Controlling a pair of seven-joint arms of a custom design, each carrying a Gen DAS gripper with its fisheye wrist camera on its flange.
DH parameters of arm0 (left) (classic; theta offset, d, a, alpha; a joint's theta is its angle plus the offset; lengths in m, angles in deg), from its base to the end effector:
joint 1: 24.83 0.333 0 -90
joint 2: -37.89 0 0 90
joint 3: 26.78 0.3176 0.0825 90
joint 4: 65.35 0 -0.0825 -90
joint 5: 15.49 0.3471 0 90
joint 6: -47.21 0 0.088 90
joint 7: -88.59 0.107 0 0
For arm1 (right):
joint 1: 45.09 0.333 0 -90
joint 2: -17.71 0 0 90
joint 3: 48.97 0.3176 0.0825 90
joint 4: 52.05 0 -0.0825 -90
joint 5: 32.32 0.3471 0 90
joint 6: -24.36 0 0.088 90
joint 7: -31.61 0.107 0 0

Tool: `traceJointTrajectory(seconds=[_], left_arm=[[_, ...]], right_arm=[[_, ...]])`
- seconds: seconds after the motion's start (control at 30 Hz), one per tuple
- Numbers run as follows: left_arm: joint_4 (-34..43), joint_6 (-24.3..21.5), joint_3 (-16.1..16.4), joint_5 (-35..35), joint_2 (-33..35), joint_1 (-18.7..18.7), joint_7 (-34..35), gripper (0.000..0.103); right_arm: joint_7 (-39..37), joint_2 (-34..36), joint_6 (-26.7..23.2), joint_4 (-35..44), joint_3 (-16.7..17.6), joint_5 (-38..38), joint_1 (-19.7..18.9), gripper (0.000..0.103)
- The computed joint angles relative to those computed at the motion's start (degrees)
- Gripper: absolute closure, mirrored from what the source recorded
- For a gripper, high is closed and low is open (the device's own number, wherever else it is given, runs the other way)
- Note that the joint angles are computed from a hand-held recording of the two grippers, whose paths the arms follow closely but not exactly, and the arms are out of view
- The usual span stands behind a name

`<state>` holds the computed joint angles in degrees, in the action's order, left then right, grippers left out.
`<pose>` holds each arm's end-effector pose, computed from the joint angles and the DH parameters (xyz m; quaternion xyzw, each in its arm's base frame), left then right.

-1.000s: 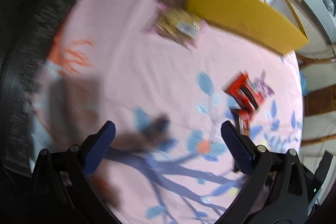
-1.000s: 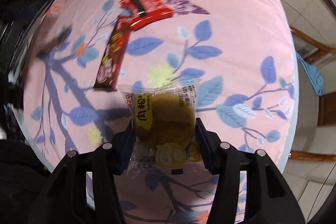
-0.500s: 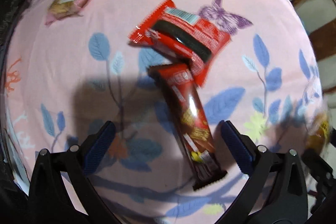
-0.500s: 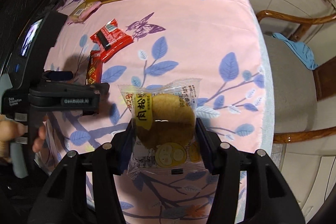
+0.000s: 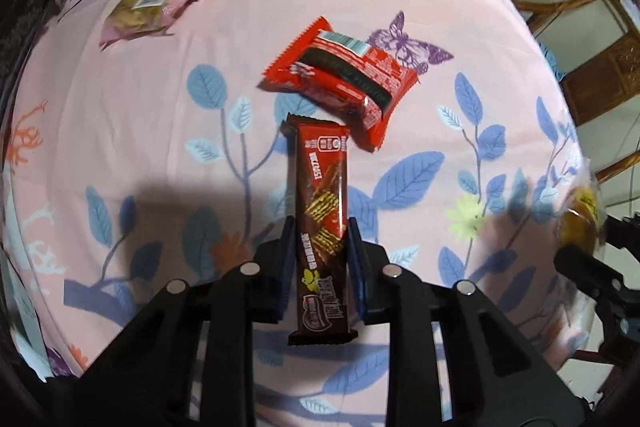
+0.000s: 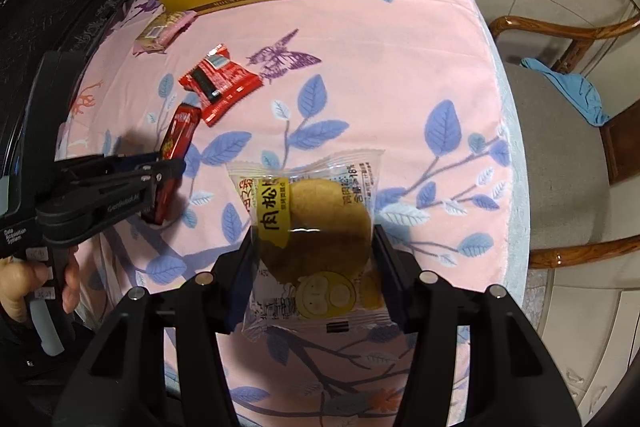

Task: Organize snacks
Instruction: 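Carry the chocolate bar and bread bag into the yellow box and open both tools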

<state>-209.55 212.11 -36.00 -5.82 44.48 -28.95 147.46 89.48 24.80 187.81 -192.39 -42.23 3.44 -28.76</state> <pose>0.4556 -0.1181 0.2945 -0.7541 0.6446 -0.1053 0.0689 0.4567 0.1603 0.3058 -0.8143 0.5492 -0.0124 0.1874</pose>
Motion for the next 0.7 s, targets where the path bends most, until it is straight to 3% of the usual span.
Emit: traceJointTrajectory(seconds=[0.2, 0.3, 0.53, 0.67, 0.7], left_arm=[[-4.40, 1.66, 0.79, -0.60, -7.62, 0.54, 0.84, 0.079], [-2.63, 0.56, 1.73, 1.92, -8.41, 1.31, -0.21, 0.079], [11.88, -1.62, 3.14, 4.35, -2.04, 3.43, -1.00, 0.079], [24.47, -5.58, 3.19, 6.93, 4.14, 4.91, -1.87, 0.079], [28.83, -6.88, 4.47, 7.50, 6.49, 3.98, -1.60, 0.079]], right_arm=[[-0.53, 1.65, -0.79, 2.97, 0.55, 0.86, 0.16, 0.048], [0.16, 3.52, -2.17, 6.01, 0.69, -0.06, 0.40, 0.048], [3.42, 9.34, -2.39, 20.59, 0.93, -4.45, 1.16, 0.048], [6.40, 14.43, -1.41, 32.48, 1.11, -6.38, 1.62, 0.048], [7.66, 16.02, -1.36, 35.63, 0.77, -7.41, 2.04, 0.048]])
